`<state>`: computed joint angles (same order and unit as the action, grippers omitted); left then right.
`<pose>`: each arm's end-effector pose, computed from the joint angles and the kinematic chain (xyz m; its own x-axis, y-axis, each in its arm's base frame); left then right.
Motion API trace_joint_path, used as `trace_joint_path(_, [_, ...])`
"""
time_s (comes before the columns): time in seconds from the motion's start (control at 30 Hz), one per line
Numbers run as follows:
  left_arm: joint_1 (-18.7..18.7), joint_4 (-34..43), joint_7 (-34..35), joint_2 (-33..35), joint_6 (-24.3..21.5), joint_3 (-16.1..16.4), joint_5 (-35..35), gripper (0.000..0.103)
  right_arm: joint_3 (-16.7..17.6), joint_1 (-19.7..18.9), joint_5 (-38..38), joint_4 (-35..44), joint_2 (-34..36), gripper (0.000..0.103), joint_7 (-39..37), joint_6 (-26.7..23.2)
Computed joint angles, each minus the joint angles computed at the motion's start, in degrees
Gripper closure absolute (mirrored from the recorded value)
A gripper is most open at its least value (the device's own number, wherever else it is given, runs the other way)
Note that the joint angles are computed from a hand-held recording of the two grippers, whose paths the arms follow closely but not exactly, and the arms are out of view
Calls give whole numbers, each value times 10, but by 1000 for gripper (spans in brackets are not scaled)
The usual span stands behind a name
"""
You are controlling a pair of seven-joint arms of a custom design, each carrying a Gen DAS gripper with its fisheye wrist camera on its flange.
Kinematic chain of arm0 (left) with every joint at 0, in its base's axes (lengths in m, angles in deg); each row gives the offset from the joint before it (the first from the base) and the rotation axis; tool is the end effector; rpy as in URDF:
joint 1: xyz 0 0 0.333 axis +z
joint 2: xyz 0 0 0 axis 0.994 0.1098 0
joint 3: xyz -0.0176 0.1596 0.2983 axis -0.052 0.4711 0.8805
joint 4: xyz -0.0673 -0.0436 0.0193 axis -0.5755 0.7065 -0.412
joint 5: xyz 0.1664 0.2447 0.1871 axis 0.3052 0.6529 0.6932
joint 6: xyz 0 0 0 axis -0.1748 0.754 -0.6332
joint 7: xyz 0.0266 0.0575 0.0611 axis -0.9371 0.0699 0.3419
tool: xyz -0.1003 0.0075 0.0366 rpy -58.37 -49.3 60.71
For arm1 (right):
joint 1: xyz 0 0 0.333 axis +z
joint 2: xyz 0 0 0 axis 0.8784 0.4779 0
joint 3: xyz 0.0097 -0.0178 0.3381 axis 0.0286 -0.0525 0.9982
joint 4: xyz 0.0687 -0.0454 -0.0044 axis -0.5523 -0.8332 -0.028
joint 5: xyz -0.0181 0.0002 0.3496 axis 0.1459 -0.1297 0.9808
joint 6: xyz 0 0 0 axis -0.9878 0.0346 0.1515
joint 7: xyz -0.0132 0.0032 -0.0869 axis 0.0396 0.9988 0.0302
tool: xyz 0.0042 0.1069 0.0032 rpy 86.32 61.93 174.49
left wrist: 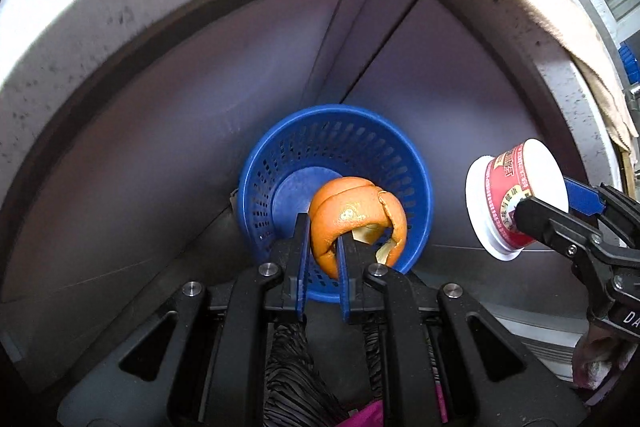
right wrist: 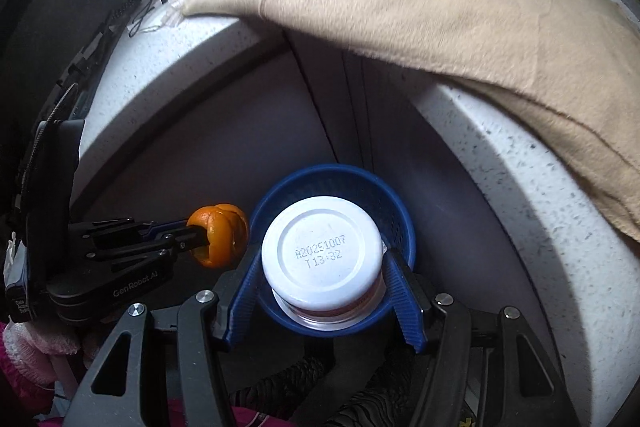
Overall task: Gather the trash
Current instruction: 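Carry the orange peel and yogurt cup down over the blue basket with both tools, then open both tools to drop the peel and cup into the basket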
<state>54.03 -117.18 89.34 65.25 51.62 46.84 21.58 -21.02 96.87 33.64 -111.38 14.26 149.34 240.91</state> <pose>0.5293 -0.4530 0.3310 -0.4948 -0.8371 0.2334 -0.8672 0.4582 -0.1951 0.4272 0.4052 0.3641 -0.2210 -0.9487 -0.2262 -0.9066 0.2854 -0.3109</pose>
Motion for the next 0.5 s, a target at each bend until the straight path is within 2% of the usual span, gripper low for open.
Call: trace_joint_path(0.5, [-21,29,-22,50,9,17,25,93,-7,-3,13,40,47,40,-30,-9])
